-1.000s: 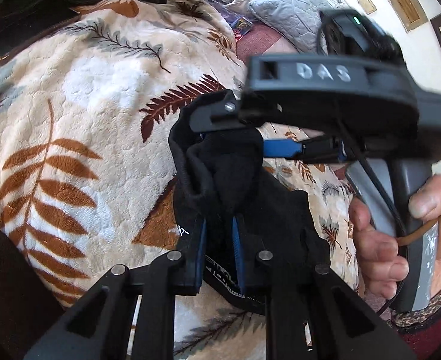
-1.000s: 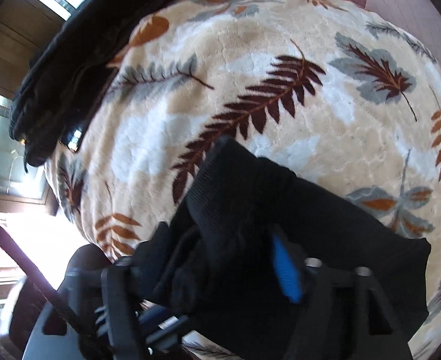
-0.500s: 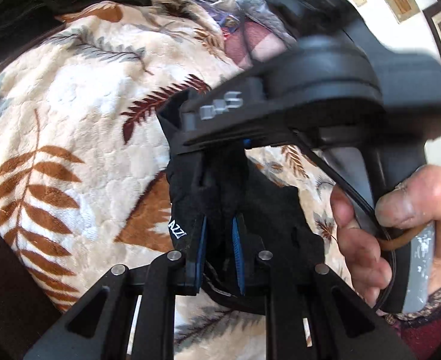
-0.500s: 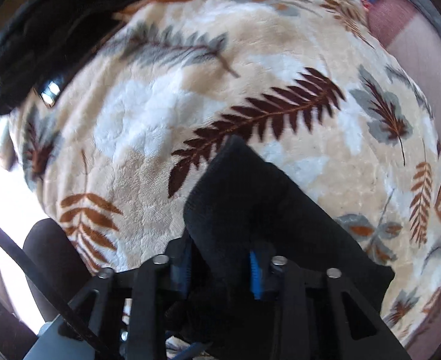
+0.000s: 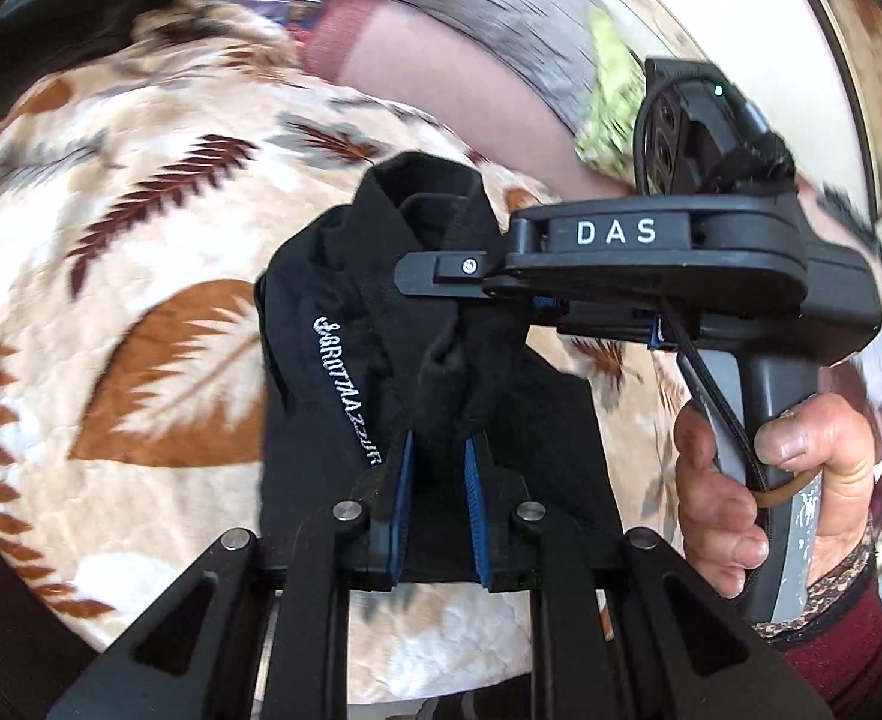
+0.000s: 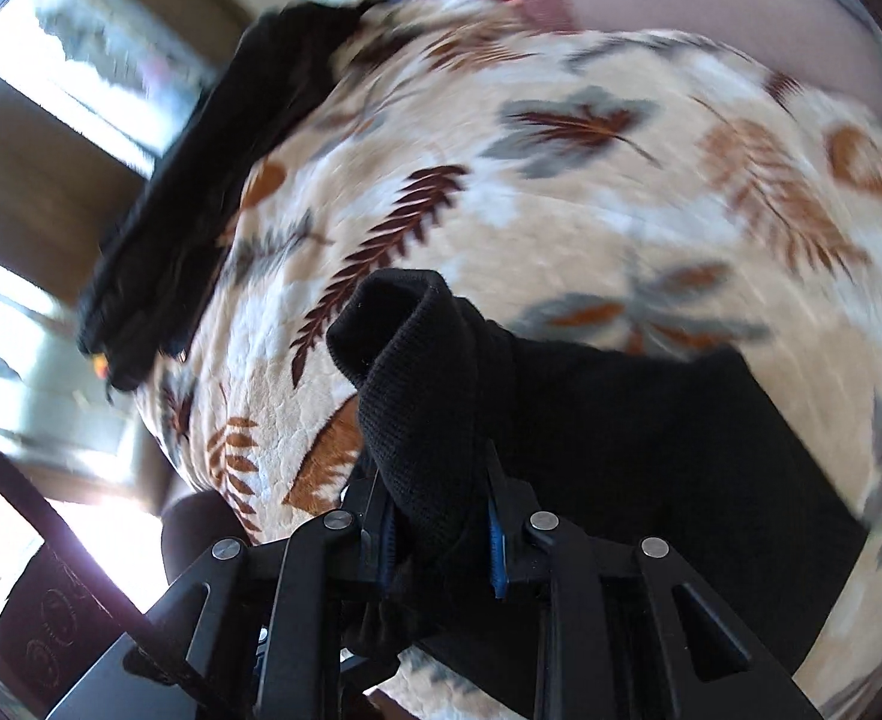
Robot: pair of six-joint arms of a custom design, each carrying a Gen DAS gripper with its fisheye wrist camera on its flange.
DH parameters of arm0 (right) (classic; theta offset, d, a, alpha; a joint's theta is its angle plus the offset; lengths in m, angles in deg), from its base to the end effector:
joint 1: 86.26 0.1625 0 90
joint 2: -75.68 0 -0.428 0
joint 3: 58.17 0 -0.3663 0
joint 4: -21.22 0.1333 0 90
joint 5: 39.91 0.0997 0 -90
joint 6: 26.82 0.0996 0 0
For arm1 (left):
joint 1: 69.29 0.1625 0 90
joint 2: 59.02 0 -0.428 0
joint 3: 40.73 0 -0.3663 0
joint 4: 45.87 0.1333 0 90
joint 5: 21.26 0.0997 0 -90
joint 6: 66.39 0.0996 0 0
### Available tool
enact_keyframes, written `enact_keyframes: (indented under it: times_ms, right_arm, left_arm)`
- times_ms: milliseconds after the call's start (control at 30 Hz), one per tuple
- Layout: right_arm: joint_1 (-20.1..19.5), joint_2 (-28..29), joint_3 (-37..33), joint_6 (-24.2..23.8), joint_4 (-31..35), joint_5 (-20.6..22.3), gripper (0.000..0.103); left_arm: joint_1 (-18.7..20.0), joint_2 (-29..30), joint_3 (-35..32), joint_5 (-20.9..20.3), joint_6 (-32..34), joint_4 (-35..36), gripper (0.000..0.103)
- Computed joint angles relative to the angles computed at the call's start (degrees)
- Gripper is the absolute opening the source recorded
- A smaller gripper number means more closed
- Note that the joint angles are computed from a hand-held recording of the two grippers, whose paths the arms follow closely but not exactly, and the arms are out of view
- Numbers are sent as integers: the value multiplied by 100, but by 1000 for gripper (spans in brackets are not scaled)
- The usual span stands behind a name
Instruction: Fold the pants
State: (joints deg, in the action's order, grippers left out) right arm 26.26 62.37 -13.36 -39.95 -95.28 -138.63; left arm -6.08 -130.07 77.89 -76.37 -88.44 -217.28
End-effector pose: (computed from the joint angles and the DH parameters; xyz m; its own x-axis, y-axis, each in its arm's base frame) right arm 0.4231 -0.7118 -0.0371 -0.7976 -0.5896 0.1273 -0.5778 0.8074 0.1192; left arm -0.0620 -0.5450 0.2846 -0.9523 -0.1992 -0.2313 0.0182 0.7193 -0.6945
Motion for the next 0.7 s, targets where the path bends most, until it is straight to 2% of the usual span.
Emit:
enact_keyframes:
  times_ms: [100,300,400,433,500,600,667,700]
  right_arm:
    - [-281,-453,809,209,-578,274,24]
    - [-817,-837,1544,681,-1030,673,24]
    - [-1004,-930,1740,740,-1200,926,25]
    - [-1040,-944,1777,704,-1246,997,26]
    - [-1059,-961,1831,648,-1343,964,36]
    - [-1025,-1077,2071,491,-1788,616,50]
    - [-1053,-1190,2242,456,-2036,545,60]
    - [-1085,-1260,2332,480,-2149,542,60]
  left_arm:
    - [-69,159,-184,-78,175,318,17]
    - [-219,48,-108,-365,468,627,18]
    - [-280,-104,52,-366,451,574,27]
    - [-290,-122,29,-341,414,571,33]
    - [-267,-159,-3,-273,371,593,36]
    - [-210,-218,-83,-333,271,676,36]
    - [-146,-188,-180,-353,253,654,39]
    - [-99,-149,-246,-365,253,642,40]
